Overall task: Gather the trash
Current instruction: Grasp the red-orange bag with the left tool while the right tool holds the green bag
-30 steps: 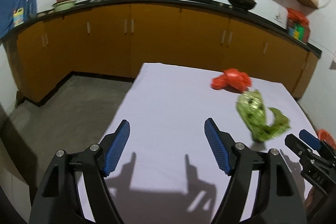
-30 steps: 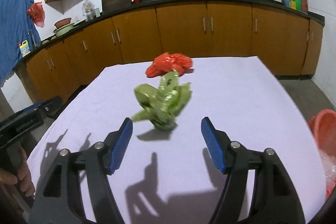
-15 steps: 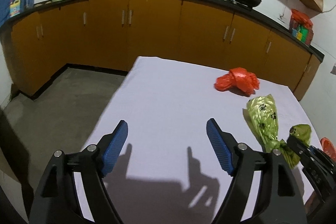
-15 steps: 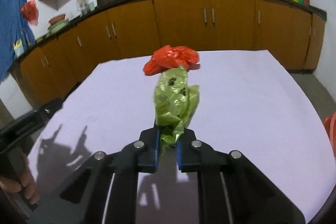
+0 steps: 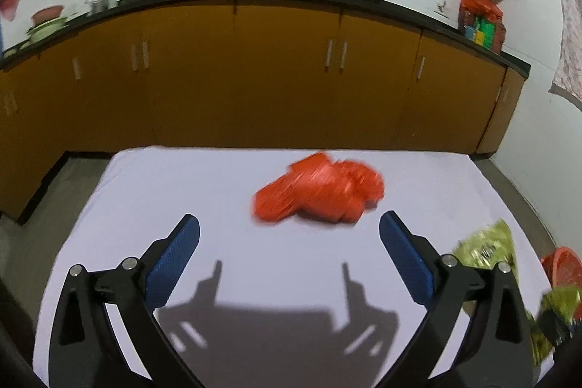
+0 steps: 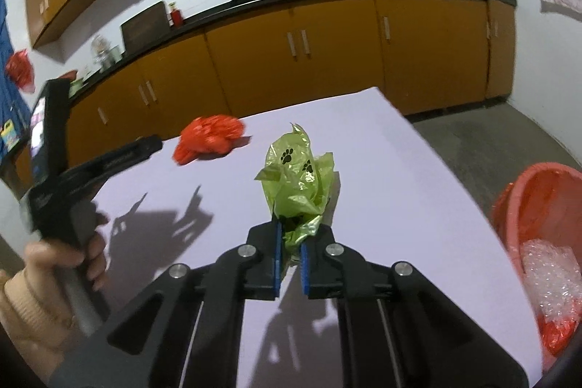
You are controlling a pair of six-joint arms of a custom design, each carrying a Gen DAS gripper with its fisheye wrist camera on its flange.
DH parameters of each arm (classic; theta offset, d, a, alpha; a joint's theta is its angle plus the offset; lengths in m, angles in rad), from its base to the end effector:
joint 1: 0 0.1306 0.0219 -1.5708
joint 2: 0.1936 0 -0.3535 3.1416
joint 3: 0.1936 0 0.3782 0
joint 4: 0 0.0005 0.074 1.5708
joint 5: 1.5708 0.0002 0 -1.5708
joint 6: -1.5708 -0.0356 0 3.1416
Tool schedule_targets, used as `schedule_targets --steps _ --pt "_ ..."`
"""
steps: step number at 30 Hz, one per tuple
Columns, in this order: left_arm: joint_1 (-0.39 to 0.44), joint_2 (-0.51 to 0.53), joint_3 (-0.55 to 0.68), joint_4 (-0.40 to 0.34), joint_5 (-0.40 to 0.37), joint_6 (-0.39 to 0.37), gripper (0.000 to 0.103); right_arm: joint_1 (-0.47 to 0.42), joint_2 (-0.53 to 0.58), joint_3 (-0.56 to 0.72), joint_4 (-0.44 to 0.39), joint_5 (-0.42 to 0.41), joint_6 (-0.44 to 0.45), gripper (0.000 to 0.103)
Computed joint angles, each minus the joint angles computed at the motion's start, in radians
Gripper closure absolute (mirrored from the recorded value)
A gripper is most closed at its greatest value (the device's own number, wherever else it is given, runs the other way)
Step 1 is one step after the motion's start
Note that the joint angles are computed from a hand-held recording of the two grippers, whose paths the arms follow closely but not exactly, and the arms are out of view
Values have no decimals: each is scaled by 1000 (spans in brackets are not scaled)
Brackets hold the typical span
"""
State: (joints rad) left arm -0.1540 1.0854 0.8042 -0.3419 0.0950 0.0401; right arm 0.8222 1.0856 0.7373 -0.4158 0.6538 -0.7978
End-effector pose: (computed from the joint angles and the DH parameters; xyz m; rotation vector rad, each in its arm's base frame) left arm 0.3673 -0.0609 0.3002 0.1786 2.1915 -0.2132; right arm 0.2541 0.2410 0.2692 0.2828 2.1379 0.1607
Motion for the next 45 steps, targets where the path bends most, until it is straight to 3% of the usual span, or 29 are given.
schedule_targets --steps 3,10,15,16,20,21,26,35,41,45 --pt "-21 92 71 -4 -23 -9 2 -30 -30 -25 6 -20 -2 94" --pt "-16 252 217 -86 17 -74 2 -83 -84 -75 44 -74 -6 94" --pt "-4 310 263 -119 66 -85 2 -90 -96 -85 62 -77 2 94" --pt "-3 311 260 -115 79 -93 4 -89 -94 -85 62 -74 6 94" --pt "-1 314 247 -120 128 -144 37 -79 -80 -79 56 -68 -7 94" --pt "-2 312 243 -116 127 -152 39 -74 -77 -75 52 -64 -11 94" --pt "-4 273 193 -67 128 -163 52 -60 -73 -63 42 -50 -5 94" --pt "-6 99 87 -104 144 -140 53 -15 -145 -61 -34 9 -10 94" --pt "-37 -94 18 -190 145 -127 53 83 -264 -56 -177 135 -72 94" --pt "-90 -230 -14 -247 124 -104 53 187 -356 -42 -364 279 -185 94"
